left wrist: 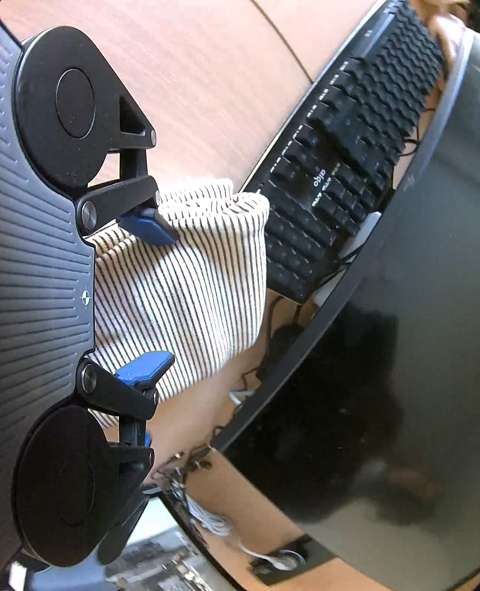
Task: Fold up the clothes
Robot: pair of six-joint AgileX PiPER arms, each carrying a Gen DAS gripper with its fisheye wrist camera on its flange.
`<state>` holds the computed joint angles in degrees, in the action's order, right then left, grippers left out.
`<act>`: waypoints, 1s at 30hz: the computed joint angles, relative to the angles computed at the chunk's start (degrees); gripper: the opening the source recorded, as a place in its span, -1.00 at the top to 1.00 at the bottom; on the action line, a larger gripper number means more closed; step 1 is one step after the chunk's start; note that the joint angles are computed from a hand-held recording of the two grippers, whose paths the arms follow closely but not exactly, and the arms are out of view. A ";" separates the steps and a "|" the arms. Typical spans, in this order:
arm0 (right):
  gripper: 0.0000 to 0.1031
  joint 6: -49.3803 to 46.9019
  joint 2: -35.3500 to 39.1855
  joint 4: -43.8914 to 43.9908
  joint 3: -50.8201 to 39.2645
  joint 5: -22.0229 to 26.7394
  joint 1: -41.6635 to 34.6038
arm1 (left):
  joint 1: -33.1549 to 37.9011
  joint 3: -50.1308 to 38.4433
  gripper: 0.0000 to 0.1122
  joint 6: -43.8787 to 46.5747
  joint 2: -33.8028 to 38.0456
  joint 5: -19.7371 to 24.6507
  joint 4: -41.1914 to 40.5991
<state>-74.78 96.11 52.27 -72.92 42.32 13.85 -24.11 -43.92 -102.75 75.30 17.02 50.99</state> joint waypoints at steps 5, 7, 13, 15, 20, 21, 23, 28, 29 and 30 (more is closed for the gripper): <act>-0.69 -8.47 -3.49 3.28 6.42 -1.88 3.83 | 1.29 0.02 -0.24 5.57 -0.39 -0.66 -3.38; -0.74 -14.24 -3.46 4.15 11.35 -10.65 7.86 | 1.35 0.86 -0.24 4.42 -0.76 -1.25 -2.08; -0.83 -18.30 -3.22 4.10 11.19 -7.25 5.84 | 1.73 2.36 -0.24 1.07 -0.94 -3.04 1.45; -0.82 -9.91 -1.56 2.20 5.40 1.26 1.53 | 1.75 2.77 -0.24 -0.55 -1.09 -3.43 2.97; -0.82 5.01 3.58 2.84 -3.11 9.06 -5.78 | 1.67 3.39 -0.24 -2.39 -1.45 -3.93 4.83; -0.82 5.80 4.45 1.71 -3.10 7.29 -5.62 | 1.78 3.41 -0.24 -1.83 -1.46 -4.07 4.42; -0.71 7.12 5.68 -0.62 -2.92 6.35 -5.51 | 2.10 3.36 -0.24 0.68 -1.50 -4.40 2.34; -0.25 8.53 8.91 3.80 -9.15 15.63 -7.82 | 3.34 3.19 -0.28 7.70 -1.42 -4.88 -3.68; -0.24 7.48 8.65 5.19 -9.65 16.62 -8.33 | 3.83 3.51 -0.28 8.57 -1.55 -5.71 -4.40; -0.24 6.24 8.39 5.57 -9.94 16.88 -8.83 | 4.31 3.83 -0.28 9.58 -1.68 -6.53 -5.27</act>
<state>-68.54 104.49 57.84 -82.85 59.19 5.02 -19.80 -40.08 -93.17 73.62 10.49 45.72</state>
